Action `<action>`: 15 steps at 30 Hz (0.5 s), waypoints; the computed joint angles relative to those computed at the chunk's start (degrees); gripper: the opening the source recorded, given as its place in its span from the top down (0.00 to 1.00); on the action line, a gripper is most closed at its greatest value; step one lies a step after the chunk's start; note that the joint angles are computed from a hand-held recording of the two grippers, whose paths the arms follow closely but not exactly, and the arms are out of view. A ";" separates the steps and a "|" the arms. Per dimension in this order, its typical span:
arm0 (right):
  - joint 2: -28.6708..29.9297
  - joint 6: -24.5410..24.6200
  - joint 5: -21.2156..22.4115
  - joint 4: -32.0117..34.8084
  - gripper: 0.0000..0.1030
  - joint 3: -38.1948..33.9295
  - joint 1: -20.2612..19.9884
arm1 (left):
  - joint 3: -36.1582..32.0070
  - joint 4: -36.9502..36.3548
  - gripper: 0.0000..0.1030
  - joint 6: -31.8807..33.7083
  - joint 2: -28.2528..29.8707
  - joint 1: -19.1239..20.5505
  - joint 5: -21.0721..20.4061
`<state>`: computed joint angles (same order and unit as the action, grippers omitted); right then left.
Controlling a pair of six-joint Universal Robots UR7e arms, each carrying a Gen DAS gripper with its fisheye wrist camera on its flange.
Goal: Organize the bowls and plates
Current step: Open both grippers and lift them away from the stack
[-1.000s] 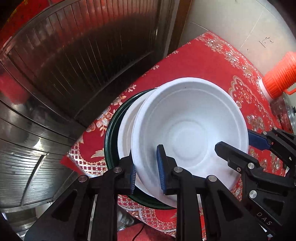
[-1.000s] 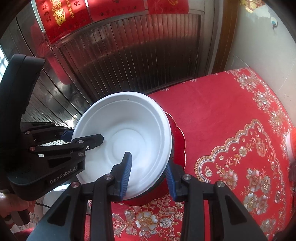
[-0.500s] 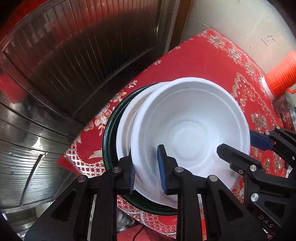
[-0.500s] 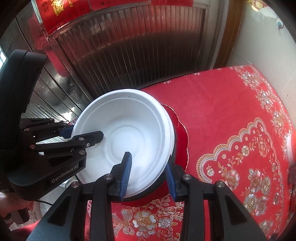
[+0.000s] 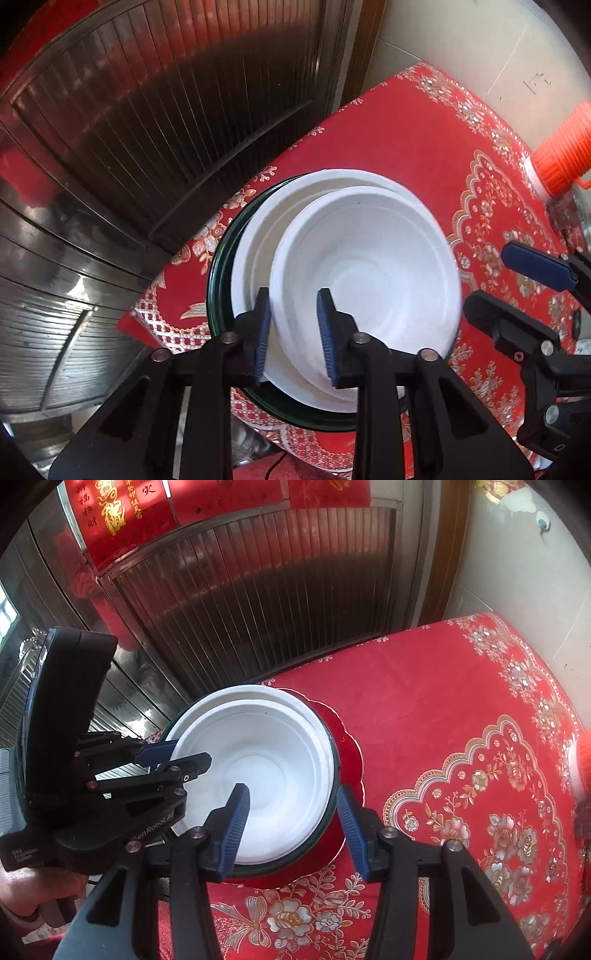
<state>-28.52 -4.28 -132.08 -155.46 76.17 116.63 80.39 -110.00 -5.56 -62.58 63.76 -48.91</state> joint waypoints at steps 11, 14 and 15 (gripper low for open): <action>-1.69 -0.31 -1.78 -17.33 0.26 7.37 1.20 | 7.85 -9.17 0.39 4.25 -5.13 -4.15 4.95; -1.86 -0.19 -3.78 -21.12 0.20 8.39 1.69 | 8.47 -10.04 0.39 3.20 -5.85 -4.28 4.57; -1.69 -0.04 -4.69 -21.80 0.20 8.46 1.85 | 8.94 -10.76 0.39 3.12 -6.16 -4.41 4.66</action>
